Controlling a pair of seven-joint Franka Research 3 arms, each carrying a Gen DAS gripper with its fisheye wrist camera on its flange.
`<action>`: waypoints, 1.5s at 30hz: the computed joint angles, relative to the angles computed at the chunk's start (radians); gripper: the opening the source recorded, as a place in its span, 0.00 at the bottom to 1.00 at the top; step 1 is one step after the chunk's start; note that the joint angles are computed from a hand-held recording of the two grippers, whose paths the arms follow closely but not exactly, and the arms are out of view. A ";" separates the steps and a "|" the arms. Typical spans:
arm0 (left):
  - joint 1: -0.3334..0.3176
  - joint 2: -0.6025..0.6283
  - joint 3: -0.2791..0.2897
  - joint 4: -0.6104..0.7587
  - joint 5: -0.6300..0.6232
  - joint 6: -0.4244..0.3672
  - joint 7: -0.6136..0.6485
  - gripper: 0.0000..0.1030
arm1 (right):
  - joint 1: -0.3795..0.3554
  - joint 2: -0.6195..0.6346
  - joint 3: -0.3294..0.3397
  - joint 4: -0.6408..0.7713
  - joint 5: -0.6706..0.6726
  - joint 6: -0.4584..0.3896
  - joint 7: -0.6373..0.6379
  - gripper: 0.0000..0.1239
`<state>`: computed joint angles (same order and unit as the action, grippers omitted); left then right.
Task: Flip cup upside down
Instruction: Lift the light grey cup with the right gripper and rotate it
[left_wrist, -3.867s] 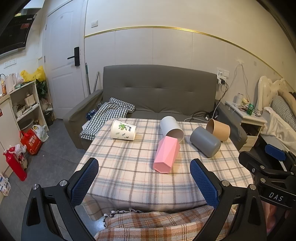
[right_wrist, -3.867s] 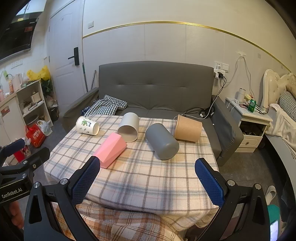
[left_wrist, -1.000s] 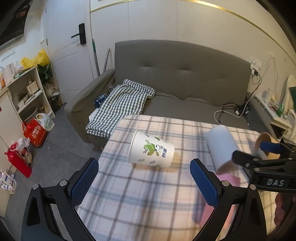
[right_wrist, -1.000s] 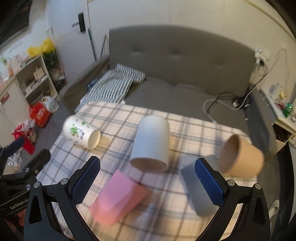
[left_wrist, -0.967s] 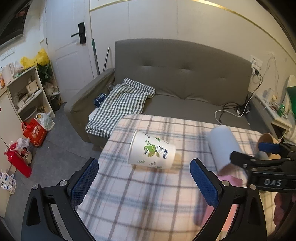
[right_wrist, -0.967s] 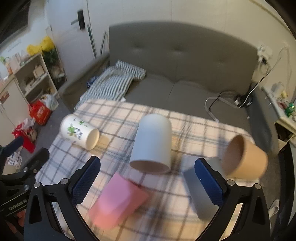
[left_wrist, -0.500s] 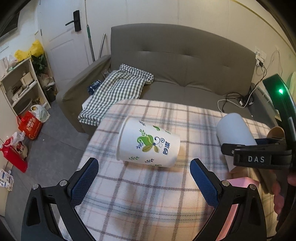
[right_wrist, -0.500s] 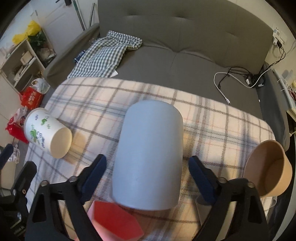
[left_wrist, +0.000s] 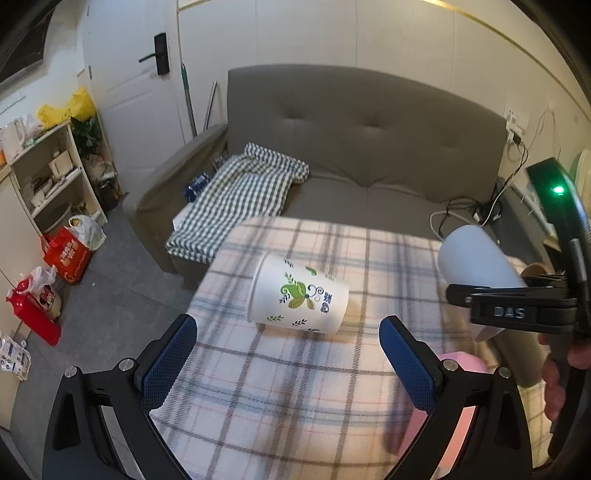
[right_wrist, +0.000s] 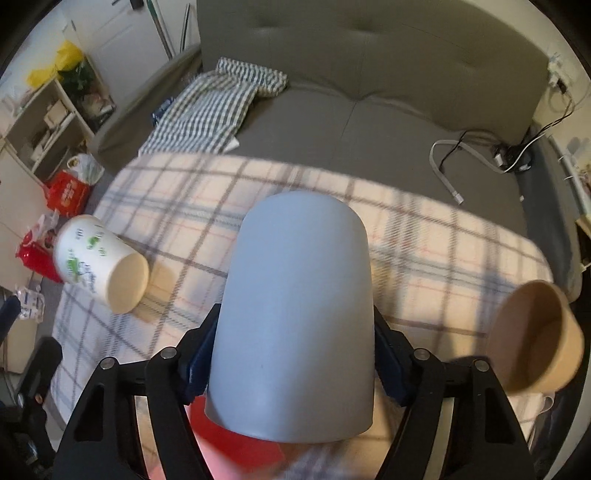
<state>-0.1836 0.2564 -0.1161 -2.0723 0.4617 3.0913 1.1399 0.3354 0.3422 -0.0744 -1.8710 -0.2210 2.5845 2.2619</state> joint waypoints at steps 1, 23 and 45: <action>0.003 -0.013 -0.003 -0.012 -0.003 0.005 -0.001 0.99 | 0.011 -0.028 -0.009 -0.023 -0.020 0.009 0.020 0.59; -0.127 -0.359 0.038 -0.469 -0.481 0.109 0.406 0.99 | -0.050 -0.454 0.244 -0.541 -0.326 0.048 0.534 0.59; -0.034 -0.362 -0.037 -0.492 -0.268 0.060 0.224 0.99 | -0.045 -0.459 0.228 -0.641 -0.299 0.135 0.600 0.74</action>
